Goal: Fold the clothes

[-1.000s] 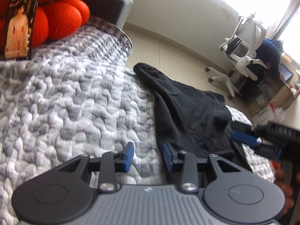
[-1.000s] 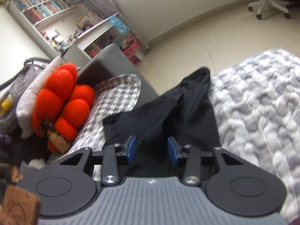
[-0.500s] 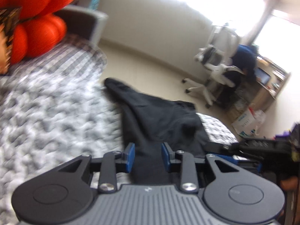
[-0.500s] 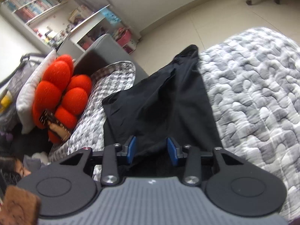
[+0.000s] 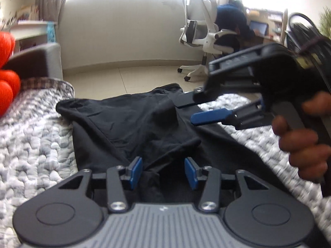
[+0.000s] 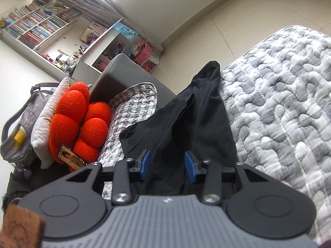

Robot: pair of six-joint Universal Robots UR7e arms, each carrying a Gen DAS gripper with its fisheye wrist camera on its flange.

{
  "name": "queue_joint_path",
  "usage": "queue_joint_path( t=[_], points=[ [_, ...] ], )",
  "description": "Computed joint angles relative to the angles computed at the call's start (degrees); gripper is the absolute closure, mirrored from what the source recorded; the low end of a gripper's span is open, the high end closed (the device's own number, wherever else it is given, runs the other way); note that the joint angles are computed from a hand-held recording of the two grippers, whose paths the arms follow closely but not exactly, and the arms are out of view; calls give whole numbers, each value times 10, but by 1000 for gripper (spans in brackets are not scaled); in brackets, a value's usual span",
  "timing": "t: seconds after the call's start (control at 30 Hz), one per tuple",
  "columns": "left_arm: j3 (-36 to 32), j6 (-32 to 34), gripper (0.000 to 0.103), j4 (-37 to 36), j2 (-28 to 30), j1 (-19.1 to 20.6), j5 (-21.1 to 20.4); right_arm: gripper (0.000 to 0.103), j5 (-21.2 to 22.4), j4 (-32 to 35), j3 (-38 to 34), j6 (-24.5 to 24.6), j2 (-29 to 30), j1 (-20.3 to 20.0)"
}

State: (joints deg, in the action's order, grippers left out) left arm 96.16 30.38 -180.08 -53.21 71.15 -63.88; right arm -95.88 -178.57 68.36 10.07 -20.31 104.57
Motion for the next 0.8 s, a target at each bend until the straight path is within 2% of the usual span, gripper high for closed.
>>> queue_joint_path(
  t=[0.07, 0.2, 0.27, 0.4, 0.5, 0.6, 0.67, 0.73, 0.77, 0.8],
  points=[
    [-2, -6, 57, 11, -5, 0, 2, 61, 8, 3, -1, 7, 1, -6],
    [-10, -77, 57, 55, -31, 6, -4, 61, 9, 24, 12, 7, -13, -7],
    [-7, -110, 58, 64, -45, 7, 6, 61, 10, 40, 26, 1, -27, -3],
    [2, -174, 72, 109, -79, 17, 8, 61, 15, 77, 56, -2, -58, 6],
    [5, -206, 80, 135, -92, 26, 3, 61, 57, 90, 74, 6, -65, 5],
    [5, -227, 82, 147, -96, 35, -11, 61, 84, 113, 66, 12, -51, 7],
    [3, -234, 82, 150, -94, 37, -15, 61, 75, 127, 48, 1, -32, 13],
    [3, -236, 82, 147, -94, 38, -20, 72, 53, 135, 27, -19, -12, 20],
    [4, -237, 82, 146, -94, 39, -22, 90, 43, 134, 20, -25, -4, 24],
    [4, -235, 82, 146, -95, 39, -22, 96, 36, 134, 15, -29, -1, 26]
  ],
)
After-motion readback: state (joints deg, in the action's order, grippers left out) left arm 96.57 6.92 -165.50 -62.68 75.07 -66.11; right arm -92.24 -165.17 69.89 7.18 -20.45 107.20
